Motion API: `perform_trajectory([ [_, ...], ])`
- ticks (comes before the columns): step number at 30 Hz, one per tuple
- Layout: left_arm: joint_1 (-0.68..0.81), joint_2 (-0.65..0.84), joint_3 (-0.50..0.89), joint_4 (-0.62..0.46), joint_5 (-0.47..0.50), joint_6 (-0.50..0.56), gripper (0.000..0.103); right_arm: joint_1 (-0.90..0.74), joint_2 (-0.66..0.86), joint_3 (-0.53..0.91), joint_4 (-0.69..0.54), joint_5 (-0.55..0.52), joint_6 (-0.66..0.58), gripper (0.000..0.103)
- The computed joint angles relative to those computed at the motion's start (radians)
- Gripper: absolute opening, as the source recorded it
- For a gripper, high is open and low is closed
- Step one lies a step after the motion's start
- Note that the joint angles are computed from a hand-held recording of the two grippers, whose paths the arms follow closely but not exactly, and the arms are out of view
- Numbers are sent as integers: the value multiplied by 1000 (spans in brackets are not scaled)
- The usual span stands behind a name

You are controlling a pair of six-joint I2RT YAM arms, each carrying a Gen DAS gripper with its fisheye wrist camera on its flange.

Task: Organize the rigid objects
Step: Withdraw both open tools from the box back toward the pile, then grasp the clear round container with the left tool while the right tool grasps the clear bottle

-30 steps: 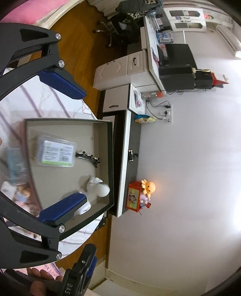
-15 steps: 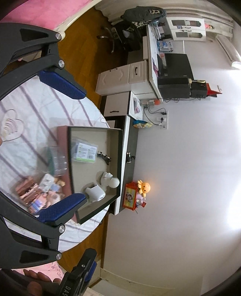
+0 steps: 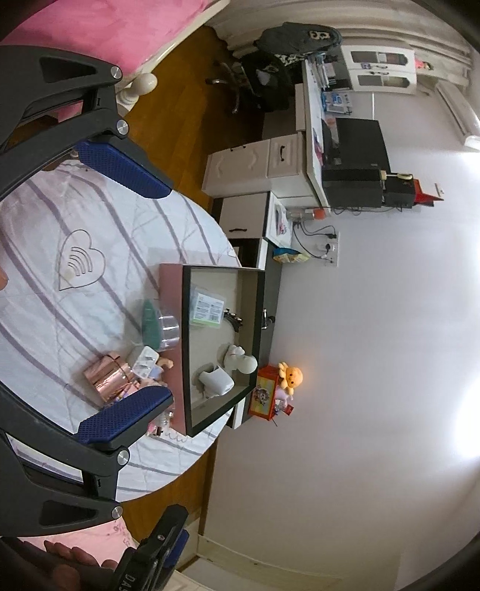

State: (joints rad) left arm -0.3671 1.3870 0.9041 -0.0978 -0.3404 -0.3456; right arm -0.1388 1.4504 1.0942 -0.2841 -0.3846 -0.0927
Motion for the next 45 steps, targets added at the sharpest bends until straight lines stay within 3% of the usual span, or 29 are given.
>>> perform_trajectory([
  [13,-22,-20,-29,0,-13,-10,103,1,-17,-25,-11,3,-13,91],
  [29,-3,70,13,1,27,-12,103,-4,68,24,-28,20,-15,91],
  [38,24,236,110,9,87,-6,103,11,195,96,-35,42,-20,91],
  [45,47,430,275,-20,131,7,103,31,321,187,-52,64,-32,91],
])
